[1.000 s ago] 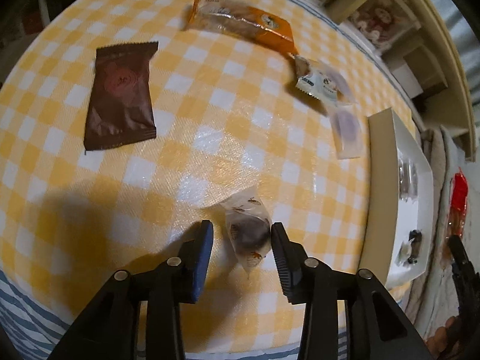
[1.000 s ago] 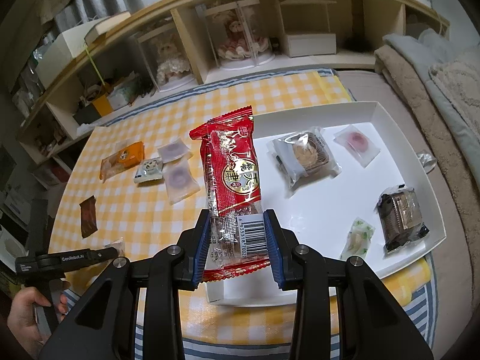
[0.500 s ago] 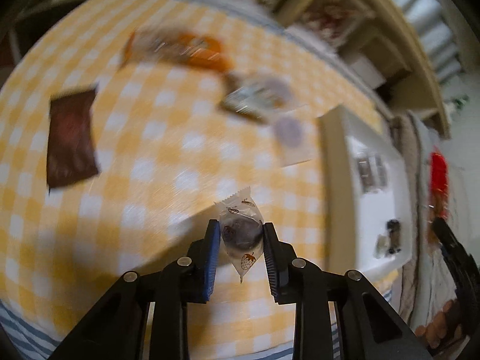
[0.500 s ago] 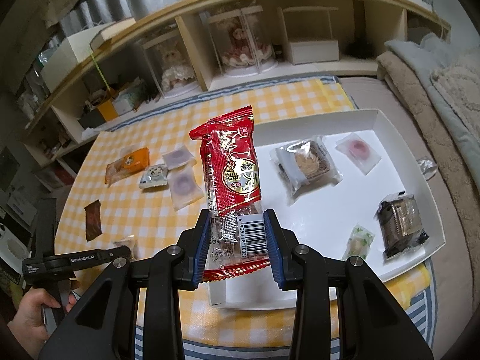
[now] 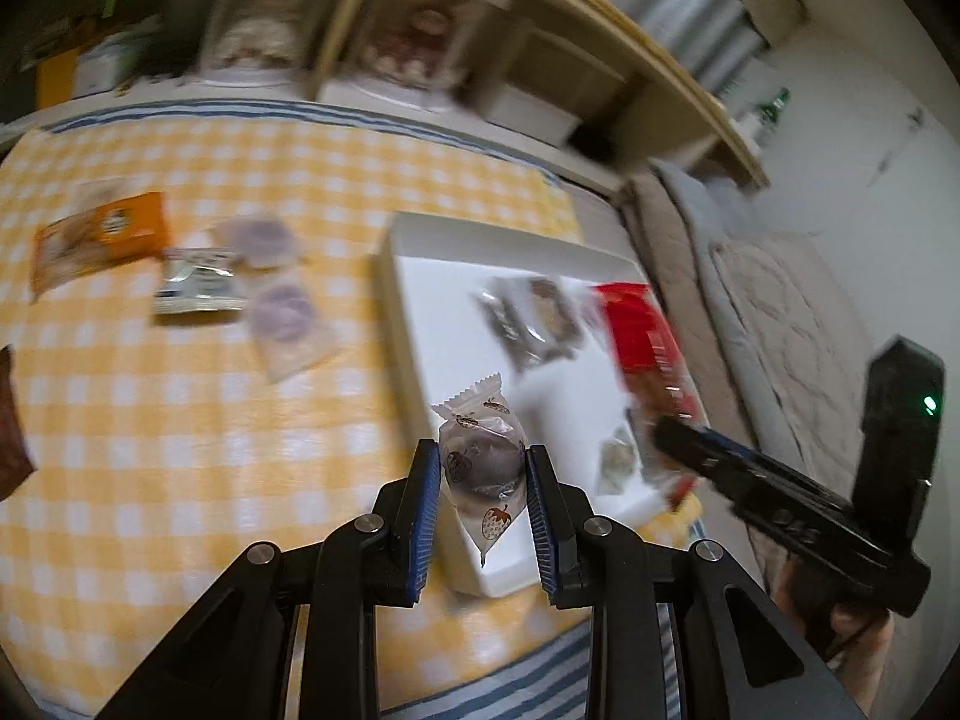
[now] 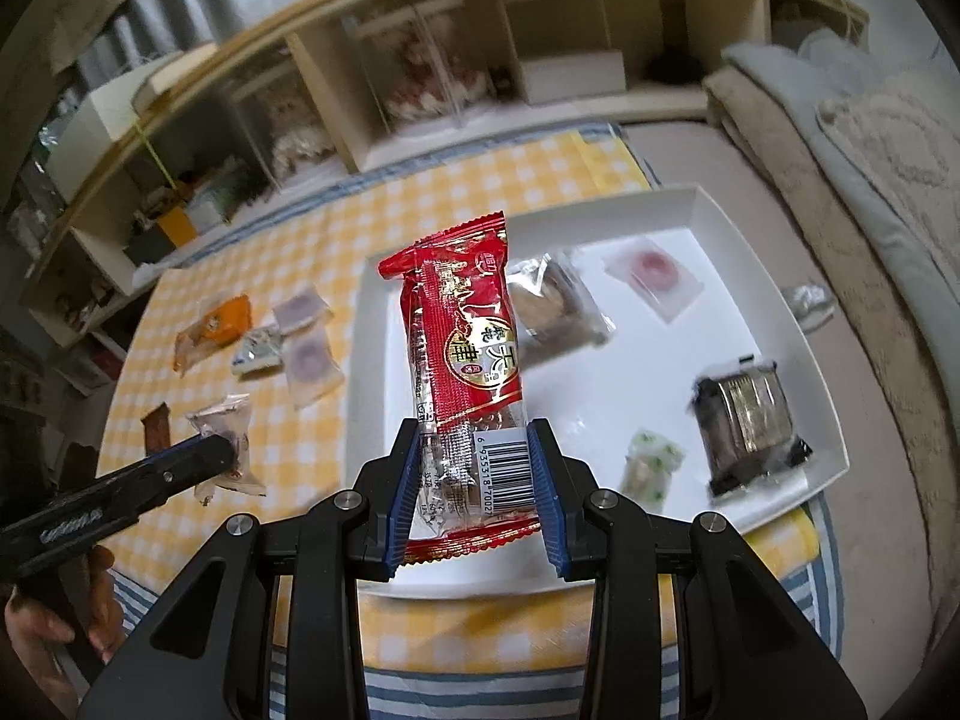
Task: Organize snacks
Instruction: 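Carry the red bar with the right tool while the left tool carries the clear packet to the tray, then release the red bar with the right tool while the left tool releases the clear packet in the tray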
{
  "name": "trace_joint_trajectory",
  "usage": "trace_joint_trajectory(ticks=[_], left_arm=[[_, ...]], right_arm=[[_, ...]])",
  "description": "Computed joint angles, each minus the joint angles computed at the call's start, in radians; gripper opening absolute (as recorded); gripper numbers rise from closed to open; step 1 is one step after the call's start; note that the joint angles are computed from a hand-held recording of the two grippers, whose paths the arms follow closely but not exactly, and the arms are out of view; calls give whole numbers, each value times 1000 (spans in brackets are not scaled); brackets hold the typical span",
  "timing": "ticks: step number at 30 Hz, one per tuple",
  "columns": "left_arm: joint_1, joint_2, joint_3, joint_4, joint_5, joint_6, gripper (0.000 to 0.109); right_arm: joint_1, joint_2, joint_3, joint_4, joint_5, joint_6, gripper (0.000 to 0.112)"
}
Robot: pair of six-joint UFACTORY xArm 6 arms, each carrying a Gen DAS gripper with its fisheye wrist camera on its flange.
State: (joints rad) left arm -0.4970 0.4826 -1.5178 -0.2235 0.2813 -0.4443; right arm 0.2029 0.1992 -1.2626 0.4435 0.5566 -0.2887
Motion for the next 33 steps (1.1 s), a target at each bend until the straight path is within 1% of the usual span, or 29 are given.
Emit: trace_joint_trajectory(ticks=[3, 8, 12, 14, 15, 18, 20, 22, 26, 29, 33], left_arm=[[-10, 67, -85, -33, 29, 47, 28], [-18, 171, -209, -87, 60, 106, 28], [-21, 260, -311, -99, 93, 110, 28], [-16, 291, -348, -79, 110, 96, 28], [-19, 314, -380, -49, 121, 67, 28], [-17, 331, -396, -20, 124, 40, 28], [-16, 334, -397, 8, 126, 14, 28], [-15, 340, -406, 38, 136, -10, 28], [-14, 318, -367, 28, 119, -5, 29], [-16, 305, -353, 58, 120, -21, 29], [-23, 287, -334, 110, 126, -45, 34]], right_arm=[[-14, 21, -17, -26, 40, 25, 36], [-29, 53, -47, 1, 86, 7, 36], [-24, 94, -81, -30, 117, 16, 36], [-22, 122, -107, -37, 139, 20, 36], [-24, 132, -117, -31, 148, 18, 36], [-26, 163, -148, -16, 173, 20, 37], [-29, 182, -169, -32, 194, 48, 39], [-34, 186, -173, -38, 202, 62, 39], [-43, 161, -149, -31, 199, 44, 40], [-40, 133, -119, -52, 188, 40, 40], [-36, 96, -78, -92, 173, 53, 47]])
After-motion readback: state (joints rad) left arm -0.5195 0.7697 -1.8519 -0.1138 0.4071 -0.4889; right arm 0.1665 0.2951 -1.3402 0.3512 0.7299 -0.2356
